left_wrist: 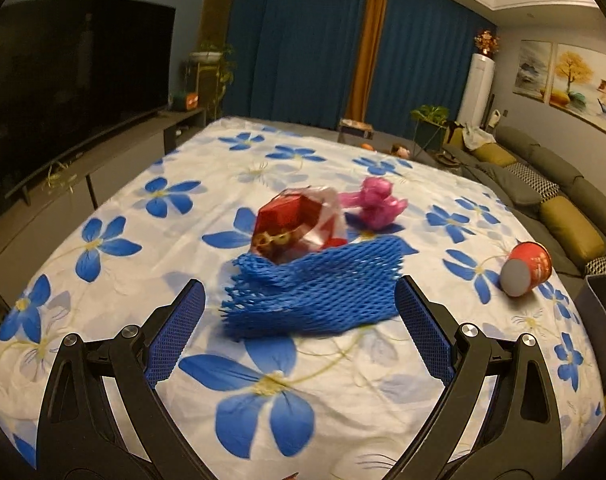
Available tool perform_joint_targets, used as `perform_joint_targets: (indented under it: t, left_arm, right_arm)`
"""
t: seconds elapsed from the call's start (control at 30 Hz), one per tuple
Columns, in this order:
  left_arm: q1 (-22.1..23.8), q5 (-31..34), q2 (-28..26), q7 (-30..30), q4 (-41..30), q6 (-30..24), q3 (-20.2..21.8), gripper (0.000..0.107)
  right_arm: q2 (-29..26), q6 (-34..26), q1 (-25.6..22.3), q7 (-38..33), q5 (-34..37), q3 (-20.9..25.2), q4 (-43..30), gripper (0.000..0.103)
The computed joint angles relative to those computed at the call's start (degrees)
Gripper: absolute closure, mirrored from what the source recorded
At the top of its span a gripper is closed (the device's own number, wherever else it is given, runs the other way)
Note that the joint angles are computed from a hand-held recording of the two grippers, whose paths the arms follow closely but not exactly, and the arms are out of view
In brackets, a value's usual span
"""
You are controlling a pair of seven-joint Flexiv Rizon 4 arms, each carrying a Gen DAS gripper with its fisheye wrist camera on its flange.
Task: Collect trash
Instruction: 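Move both tools back to the table and grasp the blue foam net with the left tool, then lift the blue foam net with the left tool while the right tool reaches around the red cup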
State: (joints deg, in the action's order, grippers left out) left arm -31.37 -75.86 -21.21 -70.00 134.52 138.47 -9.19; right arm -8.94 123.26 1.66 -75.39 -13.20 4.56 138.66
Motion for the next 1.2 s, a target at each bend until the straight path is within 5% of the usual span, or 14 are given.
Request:
perform_joint_targets:
  t: [0.33, 0.4, 0.53, 0.73, 0.93, 1.07, 1.2]
  left_arm:
    - [6.8, 15.2, 0.9, -10.6, 1.7, -13.5, 4.2, 0.018]
    - [8.0, 18.9, 1.2, -12.8, 2.0, -16.6, 5.1, 0.029]
    - [12.9, 29.9, 1.8, -17.9, 2.1, -22.8, 4.8, 0.066]
    - [16.5, 42.2, 1.8, -23.1, 2.0, -24.2, 4.1, 0.100]
    - [13.6, 49.5, 2.9, -27.0, 2.3, -20.1, 6.2, 0.102]
    - [7.2, 45.7, 3.6, -23.9, 2.0, -16.7, 9.2, 0.102]
    - [7.6, 45.9, 4.6, -24.4, 2.9, -15.0, 8.3, 0.102]
  right_arm:
    - [-1.5, -5.0, 9.5, -9.2, 10.9, -1.6, -3.7, 0.022]
    - [-1.8, -5.9, 11.1, -10.7, 12.9, -2.3, -4.5, 0.022]
    - [-2.6, -7.2, 12.7, -12.3, 14.9, -3.3, -5.8, 0.022]
    - [-3.8, -9.8, 16.7, -14.4, 18.8, -6.6, -7.8, 0.022]
    - [-5.8, -12.7, 20.3, -13.9, 20.6, -10.5, -10.1, 0.022]
    - [-7.8, -13.9, 21.3, -12.4, 19.7, -12.2, -12.3, 0.022]
    - [-10.4, -13.4, 19.1, -10.9, 16.3, -11.1, -14.6, 0.015]
